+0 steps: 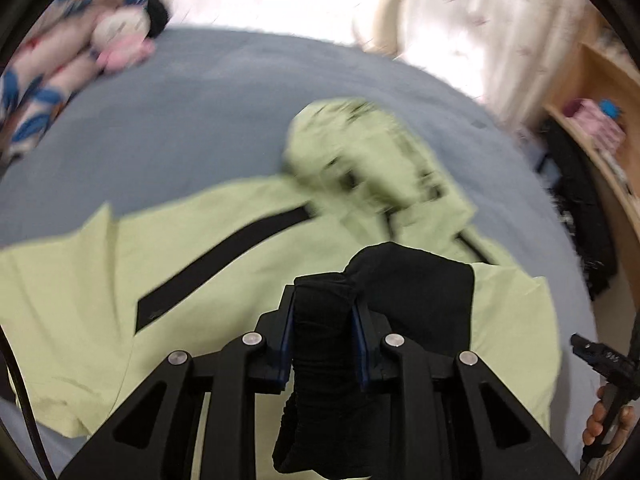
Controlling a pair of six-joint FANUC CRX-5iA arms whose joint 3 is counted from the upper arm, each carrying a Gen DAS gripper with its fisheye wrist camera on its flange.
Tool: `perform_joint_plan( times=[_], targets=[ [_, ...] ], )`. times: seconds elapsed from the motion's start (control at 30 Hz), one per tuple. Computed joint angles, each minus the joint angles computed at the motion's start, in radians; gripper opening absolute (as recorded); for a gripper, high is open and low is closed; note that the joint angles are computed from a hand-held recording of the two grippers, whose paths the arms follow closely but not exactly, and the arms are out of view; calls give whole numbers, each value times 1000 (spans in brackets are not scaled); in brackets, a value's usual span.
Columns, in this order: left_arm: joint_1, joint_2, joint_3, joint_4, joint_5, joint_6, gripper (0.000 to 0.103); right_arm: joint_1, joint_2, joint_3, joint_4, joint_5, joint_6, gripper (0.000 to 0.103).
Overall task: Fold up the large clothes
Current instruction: 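Carry the black cuff with the left tool across the jacket chest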
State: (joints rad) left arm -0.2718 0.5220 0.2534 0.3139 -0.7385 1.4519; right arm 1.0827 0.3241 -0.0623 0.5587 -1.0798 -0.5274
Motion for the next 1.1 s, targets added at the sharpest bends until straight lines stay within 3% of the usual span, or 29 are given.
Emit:
perform_joint_plan(
  times=[0.1,0.23,0.33,0.47,0.5,0.53,0.57,0.67,0.73,0.83,0.9,0.97,1.03,1.1],
  targets=[
    [13,24,19,-48,-32,73,22,-44,8,-7,-12,85,9,57],
    [31,37,-3,15,-23,53,23,-103,26,3,-14,151,39,57],
    [25,46,16,11,-26,40,23,-145,65,44,-52,157,100,57],
    [10,64,45,3,-29,29,23,-187,98,56,-115,248,154,56],
    [4,77,63,-4,-30,36,23,-187,108,67,-111,240,171,39],
    [0,82,71,-3,-28,31,23,-182,135,114,-115,180,233,15],
    [-1,82,69,4,-21,21,23,-180,166,175,-134,103,302,3],
    [-7,73,57,-12,24,26,23,-165,198,227,-65,-10,347,2],
    [-15,102,97,-71,-3,80,23,-172,203,230,-79,-15,362,2],
    [-32,175,200,-192,-112,171,25,-180,228,260,-130,-44,388,7],
    [-29,168,176,-179,-88,164,28,-175,194,227,-137,-16,350,15],
    [-16,161,171,-132,-120,152,33,-157,119,148,-120,46,281,21],
    [3,143,140,-57,-141,100,43,-119,65,90,-61,50,208,35],
    [15,105,88,-32,-135,78,56,-57,25,57,-1,-2,135,60]
  ],
)
